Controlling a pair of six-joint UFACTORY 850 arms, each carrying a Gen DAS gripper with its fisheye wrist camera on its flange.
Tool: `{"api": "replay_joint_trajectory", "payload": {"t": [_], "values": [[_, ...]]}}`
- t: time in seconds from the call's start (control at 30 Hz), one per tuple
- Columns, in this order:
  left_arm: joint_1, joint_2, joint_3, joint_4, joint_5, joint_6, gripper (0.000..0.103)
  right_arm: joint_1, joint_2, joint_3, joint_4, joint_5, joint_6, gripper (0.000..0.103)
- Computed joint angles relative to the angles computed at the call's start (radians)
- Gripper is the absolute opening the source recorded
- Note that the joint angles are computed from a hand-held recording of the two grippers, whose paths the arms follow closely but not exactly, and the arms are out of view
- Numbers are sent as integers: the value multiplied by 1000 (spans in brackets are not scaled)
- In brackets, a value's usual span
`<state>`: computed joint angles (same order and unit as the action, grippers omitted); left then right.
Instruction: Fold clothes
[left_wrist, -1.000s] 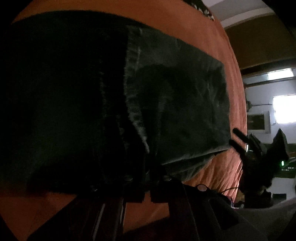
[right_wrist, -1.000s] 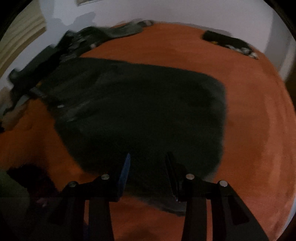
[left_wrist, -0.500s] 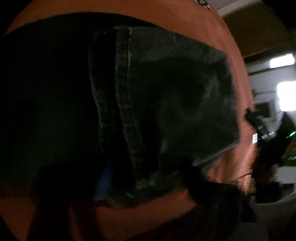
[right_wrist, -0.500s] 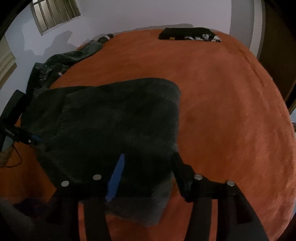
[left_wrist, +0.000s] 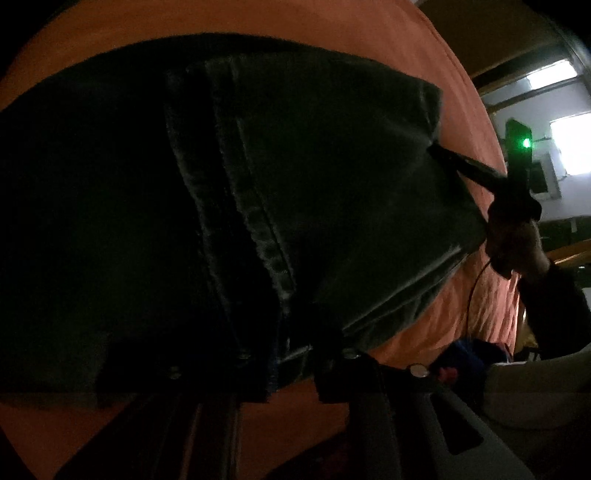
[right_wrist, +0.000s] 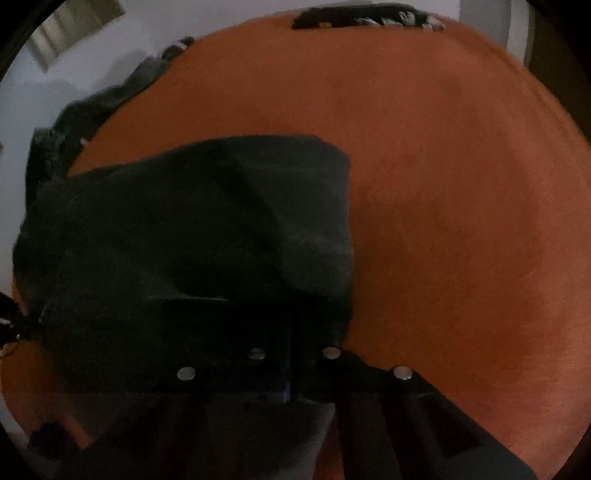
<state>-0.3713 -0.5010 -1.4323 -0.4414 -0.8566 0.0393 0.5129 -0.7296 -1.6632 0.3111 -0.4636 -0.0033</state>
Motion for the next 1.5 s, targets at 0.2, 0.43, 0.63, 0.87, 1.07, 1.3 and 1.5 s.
{"api": "replay_joint_trajectory", "payload": {"t": [0.2, 0.43, 0.63, 0.87, 1.07, 1.3, 1.5], "values": [[35, 58, -26, 108, 177, -23, 68, -27, 59, 26, 183, 10, -139, 2], [65, -110, -158, -161, 201, 131, 65, -43, -65, -165, 210, -47, -139, 1], [41, -149, -170, 0, 279, 16, 54, -70, -133, -243, 266, -119, -104, 0], [7, -131, -123, 260, 355, -295, 15, -38, -189, -354, 9, -160, 60, 0], [25, -56, -65, 218, 338, -339, 25, -4, -65, -198, 0, -35, 122, 3], [23, 2, -15, 100, 365, -189, 50, 81, 148, 78, 89, 71, -25, 3], [38, -90, -99, 73, 327, -142, 50, 141, 214, 154, -148, 107, 138, 3]]}}
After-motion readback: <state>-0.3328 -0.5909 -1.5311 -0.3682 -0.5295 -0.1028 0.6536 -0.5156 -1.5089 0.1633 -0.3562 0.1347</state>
